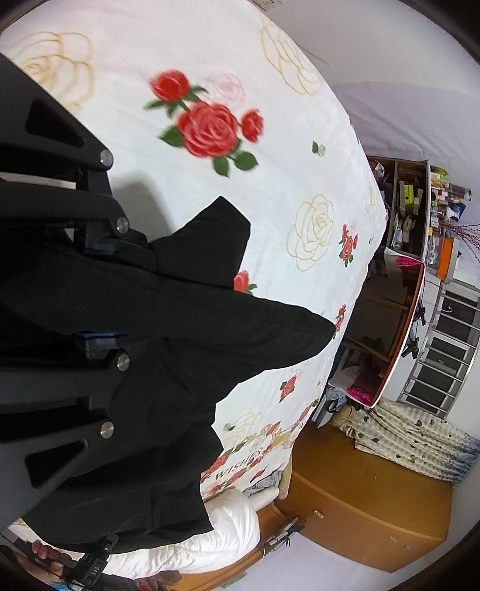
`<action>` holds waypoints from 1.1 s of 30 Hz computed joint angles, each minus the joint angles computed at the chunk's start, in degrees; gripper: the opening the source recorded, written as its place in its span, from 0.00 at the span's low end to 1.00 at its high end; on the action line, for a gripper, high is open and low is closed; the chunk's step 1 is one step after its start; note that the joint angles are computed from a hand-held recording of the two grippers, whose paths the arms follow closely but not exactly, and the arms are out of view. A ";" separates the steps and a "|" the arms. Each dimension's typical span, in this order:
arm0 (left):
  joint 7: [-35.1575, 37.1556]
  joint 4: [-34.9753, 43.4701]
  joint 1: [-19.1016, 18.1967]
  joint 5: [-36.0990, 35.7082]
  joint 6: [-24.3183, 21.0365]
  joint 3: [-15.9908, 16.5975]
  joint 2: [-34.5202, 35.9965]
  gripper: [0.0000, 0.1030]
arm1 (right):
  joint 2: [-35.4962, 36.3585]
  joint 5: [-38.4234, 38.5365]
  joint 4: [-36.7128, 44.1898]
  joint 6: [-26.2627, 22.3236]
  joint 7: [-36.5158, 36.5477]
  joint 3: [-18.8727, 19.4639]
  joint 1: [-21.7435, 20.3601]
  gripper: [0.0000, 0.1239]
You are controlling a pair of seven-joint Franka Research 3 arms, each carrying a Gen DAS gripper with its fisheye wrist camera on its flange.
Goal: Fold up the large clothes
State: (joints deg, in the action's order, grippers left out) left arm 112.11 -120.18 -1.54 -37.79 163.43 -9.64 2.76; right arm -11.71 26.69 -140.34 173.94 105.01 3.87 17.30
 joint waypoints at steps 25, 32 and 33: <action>7.88 -27.36 -13.51 -8.36 3.64 13.59 -17.40 0.30 | -16.05 0.18 -24.67 5.38 18.75 1.95 8.65 0.24; 8.38 -27.60 -12.71 -9.63 5.21 12.26 -15.38 0.39 | -14.26 1.59 -24.91 6.32 16.48 -0.62 11.04 0.34; 7.84 -27.82 -12.50 -9.31 5.43 11.96 -15.39 0.41 | -14.27 1.53 -24.91 6.14 16.63 -0.02 10.52 0.36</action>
